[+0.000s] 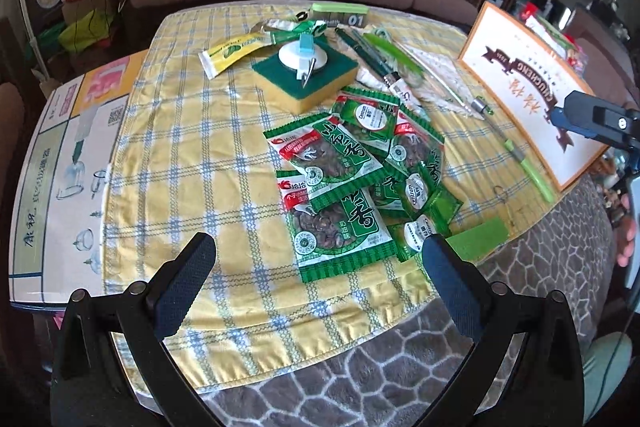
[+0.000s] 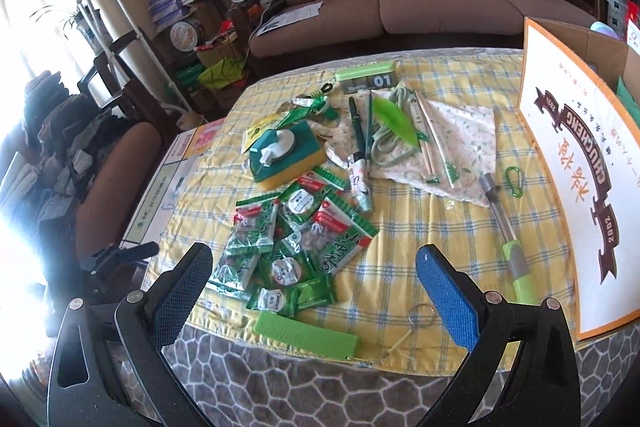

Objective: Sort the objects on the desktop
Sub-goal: 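Grasp a green seed snack packet with the left tool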

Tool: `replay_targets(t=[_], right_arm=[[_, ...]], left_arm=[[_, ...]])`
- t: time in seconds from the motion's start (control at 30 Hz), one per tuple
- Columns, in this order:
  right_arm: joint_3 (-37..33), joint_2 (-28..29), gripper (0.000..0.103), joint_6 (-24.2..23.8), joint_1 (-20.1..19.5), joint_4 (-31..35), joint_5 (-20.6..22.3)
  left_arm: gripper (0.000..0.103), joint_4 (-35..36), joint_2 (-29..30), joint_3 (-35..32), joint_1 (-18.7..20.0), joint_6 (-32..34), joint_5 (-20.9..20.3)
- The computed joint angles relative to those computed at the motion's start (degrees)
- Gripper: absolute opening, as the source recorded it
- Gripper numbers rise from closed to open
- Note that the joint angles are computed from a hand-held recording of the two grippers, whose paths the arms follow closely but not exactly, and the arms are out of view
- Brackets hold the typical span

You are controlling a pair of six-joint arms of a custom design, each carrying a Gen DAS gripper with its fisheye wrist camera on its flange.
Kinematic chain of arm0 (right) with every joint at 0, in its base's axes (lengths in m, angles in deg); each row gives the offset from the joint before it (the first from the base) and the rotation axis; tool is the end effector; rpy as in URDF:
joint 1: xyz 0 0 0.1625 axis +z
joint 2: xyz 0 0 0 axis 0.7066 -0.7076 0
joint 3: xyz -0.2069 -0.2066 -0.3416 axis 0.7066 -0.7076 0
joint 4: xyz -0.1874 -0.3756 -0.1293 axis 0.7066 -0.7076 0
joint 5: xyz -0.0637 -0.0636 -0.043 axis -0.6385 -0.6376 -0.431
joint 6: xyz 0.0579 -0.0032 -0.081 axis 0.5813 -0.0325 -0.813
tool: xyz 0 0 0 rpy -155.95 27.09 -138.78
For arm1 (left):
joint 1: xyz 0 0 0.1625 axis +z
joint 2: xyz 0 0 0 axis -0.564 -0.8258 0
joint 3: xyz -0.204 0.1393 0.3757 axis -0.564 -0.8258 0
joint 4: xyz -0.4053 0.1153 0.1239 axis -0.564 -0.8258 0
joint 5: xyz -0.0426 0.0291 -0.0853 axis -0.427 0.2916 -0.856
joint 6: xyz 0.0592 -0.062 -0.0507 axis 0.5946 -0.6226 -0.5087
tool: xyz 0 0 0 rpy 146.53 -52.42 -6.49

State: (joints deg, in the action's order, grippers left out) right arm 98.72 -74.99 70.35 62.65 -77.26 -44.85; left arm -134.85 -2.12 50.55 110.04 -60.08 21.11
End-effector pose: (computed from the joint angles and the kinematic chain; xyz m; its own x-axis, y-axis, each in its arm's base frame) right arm 0.3531 -0.7799 0.0416 -0.8371 -0.3650 0.4074 -0.5171 0.7710 -0.3718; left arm 0.0022 -0.7421 0.3011 -0.8139 0.1722 -0.5549 0.4139 0.8421 -0.3458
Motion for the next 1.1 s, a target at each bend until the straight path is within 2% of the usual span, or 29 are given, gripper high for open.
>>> replay_targets(t=[0.17,0.33,0.47,0.53,0.67,0.9,1.0,1.1], right_arm=[[-2.5,2.2,0.103,-1.1,0.1,1.0,-0.2],[-4.4,3.7,0.103,-1.8,-0.1,2.0,-1.2],[-5.7,4.7,0.103,-2.2,-0.1,2.3,-1.3],[-6.3,5.3,0.103,-2.6,0.1,2.3,-1.6],[-7.8,6.5,0.103,-2.9,0.5,2.6,-1.9],[-12.9,10.0,0.103,-1.8,1.4,5.6,-0.7],[-18.2,13.2,0.103,1.4,1.6,10.1,1.1],[-25.3,17.8,0.103,5.0,1.9,16.1,2.5]], left_arm=[[0.103,0.3,3.9,-2.7,0.7,-1.0,0.4],[0.103,0.5,6.8,-4.9,0.8,-2.5,4.2],[0.101,-0.7,7.4,-5.1,1.3,-1.7,4.2],[0.093,-2.0,7.3,-4.8,1.4,-0.1,3.9],[0.058,-1.1,6.8,-4.9,1.4,2.3,4.2],[0.053,4.3,3.3,-4.9,2.8,2.5,2.7],[0.053,5.1,1.7,-4.5,3.8,2.1,2.0],[0.053,4.9,0.6,-4.1,5.0,0.7,-0.9]])
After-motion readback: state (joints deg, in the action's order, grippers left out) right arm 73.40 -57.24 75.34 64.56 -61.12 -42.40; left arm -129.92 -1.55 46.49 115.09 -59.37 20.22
